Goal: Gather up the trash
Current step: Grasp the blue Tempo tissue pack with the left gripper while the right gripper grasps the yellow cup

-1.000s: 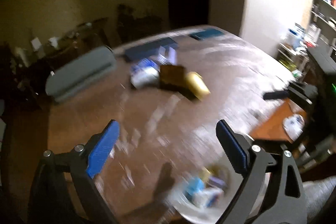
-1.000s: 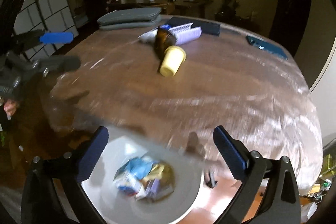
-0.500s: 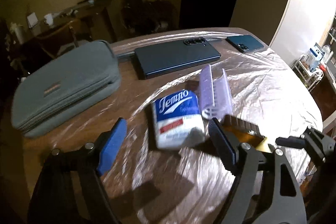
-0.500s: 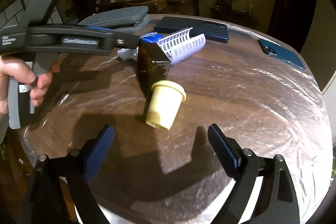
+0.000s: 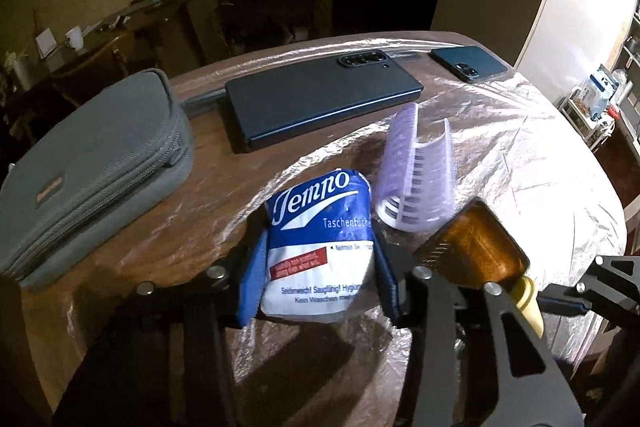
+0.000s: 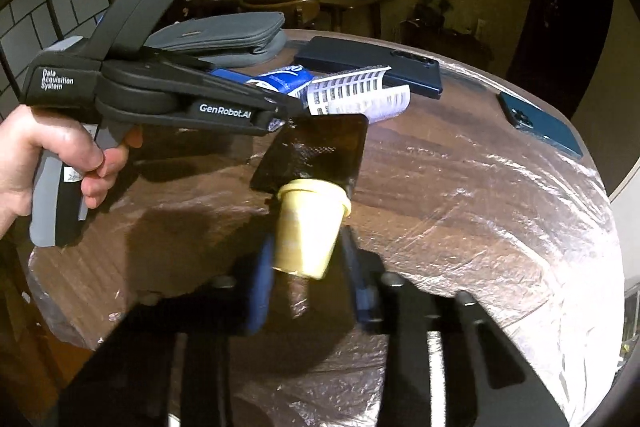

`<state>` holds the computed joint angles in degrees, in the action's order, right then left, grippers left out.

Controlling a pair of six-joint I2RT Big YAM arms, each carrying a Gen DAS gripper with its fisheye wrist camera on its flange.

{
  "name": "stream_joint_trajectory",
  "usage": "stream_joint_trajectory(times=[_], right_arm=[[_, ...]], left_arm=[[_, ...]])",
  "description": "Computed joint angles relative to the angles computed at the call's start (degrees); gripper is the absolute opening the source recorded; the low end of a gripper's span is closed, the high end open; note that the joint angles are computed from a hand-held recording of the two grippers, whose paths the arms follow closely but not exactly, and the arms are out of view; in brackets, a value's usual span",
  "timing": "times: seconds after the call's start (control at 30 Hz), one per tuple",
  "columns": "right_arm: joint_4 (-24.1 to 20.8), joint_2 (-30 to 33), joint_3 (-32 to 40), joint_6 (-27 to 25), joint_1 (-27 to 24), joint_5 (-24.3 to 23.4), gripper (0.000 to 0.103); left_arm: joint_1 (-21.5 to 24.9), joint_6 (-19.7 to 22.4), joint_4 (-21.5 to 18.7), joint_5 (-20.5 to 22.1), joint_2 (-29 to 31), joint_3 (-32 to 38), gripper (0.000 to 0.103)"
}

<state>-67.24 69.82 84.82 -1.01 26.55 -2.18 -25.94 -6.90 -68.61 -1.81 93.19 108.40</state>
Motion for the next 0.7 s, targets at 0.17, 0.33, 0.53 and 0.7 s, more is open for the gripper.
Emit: stream_joint_trajectory(times=[0.17,0.33,0.53,0.7], right_arm=[[0.01,-1.31,-0.98,0.6,-0.56,-1.63,0.029],[-0.25,-2.84,-1.68,1.27,-1.63,-3.93,0.029],[-0.58,-4.38,-1.92,2.89,-3.18,-6.79,0.026],[-0.63,-4.98,-2.13,3.34,-3.73,-6.83,0.026]], left_arm=[[0.24,-0.72,1.76,-0.24,-2.33,-2.16,0.046],[0.46,-1.85,2.99,-1.23,-5.15,-4.71,0.046],[-0.04,-3.06,3.98,-1.6,-8.39,-7.84,0.046],[-1.3,-3.72,4.64,-1.52,-10.67,-10.29,0.046]])
